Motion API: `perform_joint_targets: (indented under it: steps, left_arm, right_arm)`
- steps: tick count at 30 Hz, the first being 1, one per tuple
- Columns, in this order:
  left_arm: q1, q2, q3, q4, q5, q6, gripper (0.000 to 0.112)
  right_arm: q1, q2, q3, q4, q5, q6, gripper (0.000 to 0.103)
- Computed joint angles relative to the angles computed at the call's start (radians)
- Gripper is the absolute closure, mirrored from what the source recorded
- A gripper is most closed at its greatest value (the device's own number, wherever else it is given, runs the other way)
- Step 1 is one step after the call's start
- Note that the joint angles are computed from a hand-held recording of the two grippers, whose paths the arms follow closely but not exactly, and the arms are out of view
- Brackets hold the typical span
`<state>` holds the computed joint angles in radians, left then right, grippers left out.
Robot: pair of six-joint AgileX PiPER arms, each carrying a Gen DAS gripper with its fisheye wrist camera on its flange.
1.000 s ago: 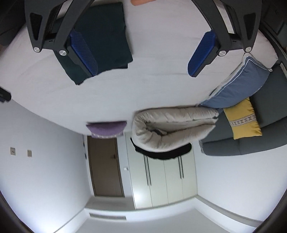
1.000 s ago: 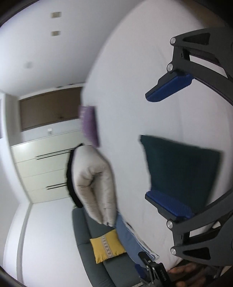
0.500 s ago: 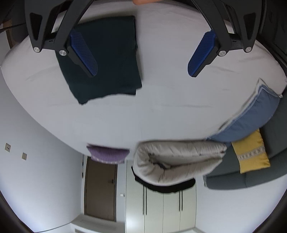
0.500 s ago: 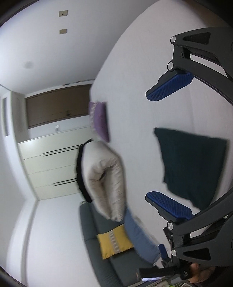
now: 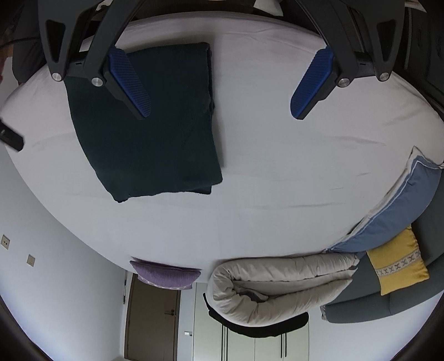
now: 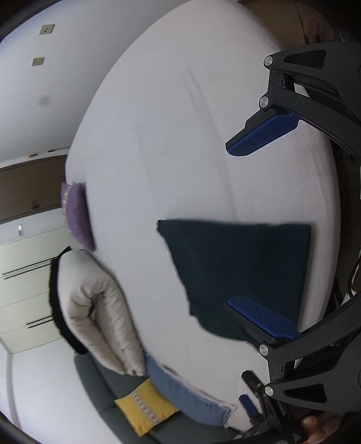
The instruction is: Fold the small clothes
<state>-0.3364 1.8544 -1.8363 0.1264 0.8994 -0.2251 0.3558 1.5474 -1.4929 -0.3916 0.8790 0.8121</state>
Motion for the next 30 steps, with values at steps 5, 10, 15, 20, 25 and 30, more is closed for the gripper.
perform_joint_targets:
  steps: [5,10,15,20,25,30]
  left_arm:
    - [0.001,0.002,0.012,-0.008,-0.002,-0.006,0.009]
    - [0.009,0.022,0.004,-0.014,0.000,-0.003,0.009]
    - [0.004,0.035,0.009,0.000,-0.002,-0.007,0.009]
    - [-0.001,0.041,0.030,0.008,-0.015,-0.013,0.009]
    - [-0.001,0.048,0.032,0.007,-0.014,-0.015,0.009]
    - [-0.001,0.052,0.026,0.008,-0.010,-0.014,0.009]
  right_arm:
    - [0.027,0.083,-0.009,-0.032,-0.006,0.014,0.001]
    - [0.047,0.117,0.004,-0.061,-0.011,0.034,0.001]
    - [0.047,0.138,0.003,-0.067,-0.009,0.031,0.001]
    - [0.039,0.147,0.013,-0.063,-0.013,0.023,0.001]
    - [0.039,0.145,0.029,-0.064,-0.021,0.030,0.001]
    - [0.034,0.150,0.035,-0.062,-0.029,0.030,0.001]
